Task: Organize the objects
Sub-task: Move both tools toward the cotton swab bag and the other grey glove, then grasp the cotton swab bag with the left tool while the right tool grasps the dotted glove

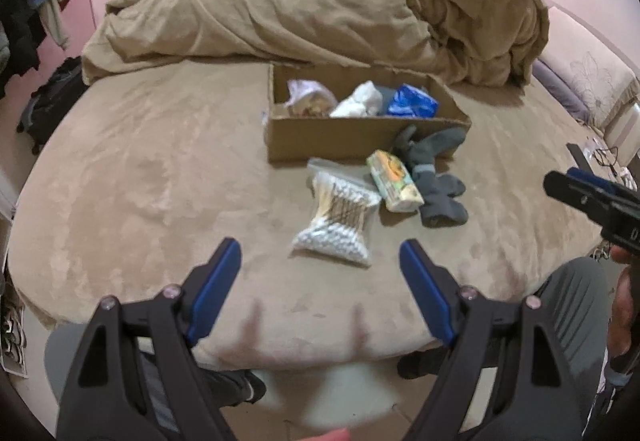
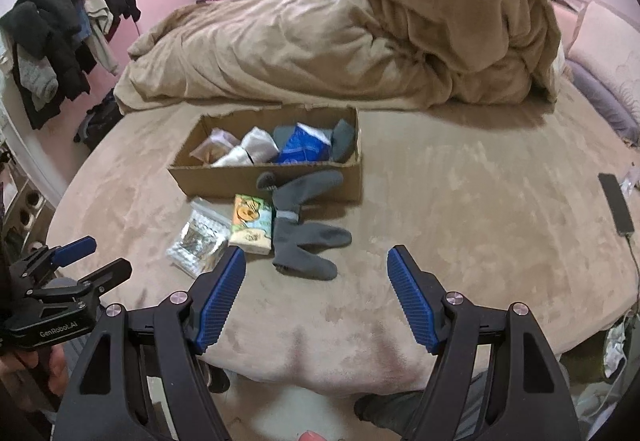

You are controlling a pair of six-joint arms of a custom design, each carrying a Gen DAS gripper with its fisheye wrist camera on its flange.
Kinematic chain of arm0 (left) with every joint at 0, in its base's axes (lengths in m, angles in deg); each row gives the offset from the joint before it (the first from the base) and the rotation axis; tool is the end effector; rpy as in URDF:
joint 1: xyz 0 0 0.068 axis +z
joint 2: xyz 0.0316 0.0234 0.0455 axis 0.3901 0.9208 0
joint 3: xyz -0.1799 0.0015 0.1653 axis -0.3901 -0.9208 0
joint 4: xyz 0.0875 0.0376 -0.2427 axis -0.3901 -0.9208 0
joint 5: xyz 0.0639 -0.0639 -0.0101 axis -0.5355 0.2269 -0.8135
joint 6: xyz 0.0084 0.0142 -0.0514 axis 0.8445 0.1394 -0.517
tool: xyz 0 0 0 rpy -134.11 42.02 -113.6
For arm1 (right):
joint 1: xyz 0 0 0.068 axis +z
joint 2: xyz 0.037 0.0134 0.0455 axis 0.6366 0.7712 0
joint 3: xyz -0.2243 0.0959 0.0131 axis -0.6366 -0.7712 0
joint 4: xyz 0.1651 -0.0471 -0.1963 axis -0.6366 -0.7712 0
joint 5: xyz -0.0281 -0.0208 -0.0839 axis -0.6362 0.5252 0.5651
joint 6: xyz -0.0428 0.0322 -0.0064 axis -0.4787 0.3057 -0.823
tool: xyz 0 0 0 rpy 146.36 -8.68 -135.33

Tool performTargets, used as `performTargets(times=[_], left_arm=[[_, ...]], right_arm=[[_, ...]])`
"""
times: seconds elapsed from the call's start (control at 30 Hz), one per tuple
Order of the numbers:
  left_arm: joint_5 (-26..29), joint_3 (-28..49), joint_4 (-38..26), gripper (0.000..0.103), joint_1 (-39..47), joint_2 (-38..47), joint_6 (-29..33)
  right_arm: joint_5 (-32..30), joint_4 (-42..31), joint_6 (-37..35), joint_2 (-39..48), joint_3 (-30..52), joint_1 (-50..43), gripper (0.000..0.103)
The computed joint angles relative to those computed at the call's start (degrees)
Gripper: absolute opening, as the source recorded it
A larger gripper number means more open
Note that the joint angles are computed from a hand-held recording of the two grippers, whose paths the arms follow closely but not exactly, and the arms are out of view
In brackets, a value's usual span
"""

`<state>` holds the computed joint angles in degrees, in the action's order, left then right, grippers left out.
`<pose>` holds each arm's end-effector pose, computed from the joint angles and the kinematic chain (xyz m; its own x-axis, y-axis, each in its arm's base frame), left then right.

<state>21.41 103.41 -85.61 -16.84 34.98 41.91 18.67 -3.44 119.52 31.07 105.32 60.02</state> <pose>0.2287 -0.1859 0.2291 -0.7415 0.2878 -0.6061 0.4141 0.9071 -0.0760 0.1184 0.0296 0.2576 -0.6536 0.3782 -0.6555 0.3916 0.9102 0.1347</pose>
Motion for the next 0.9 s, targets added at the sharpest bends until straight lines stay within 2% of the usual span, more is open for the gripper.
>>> performTargets(times=[0.23,0.43,0.63,0.9], left_arm=[[0.69,2.68,3.35,0.083,0.65,8.65,0.38],[2.07,5.04,5.76,0.083,1.47,15.64,1.04],[1.42,7.85,8.77,0.083,0.98,21.54,2.12],[2.15,14.74,8.84,0.082,1.3,30.8,2.59]], right_arm=[[-8.94,9.67,-6.84,2.73,-7.25,-9.29,0.077],[-14.67,18.19,-11.45,8.42,-10.47,-15.34,0.077],[-18.41,26.8,-14.98,16.25,-11.5,-19.19,0.077],[-22.23,36.12,-18.4,26.38,-10.46,-22.66,0.076]])
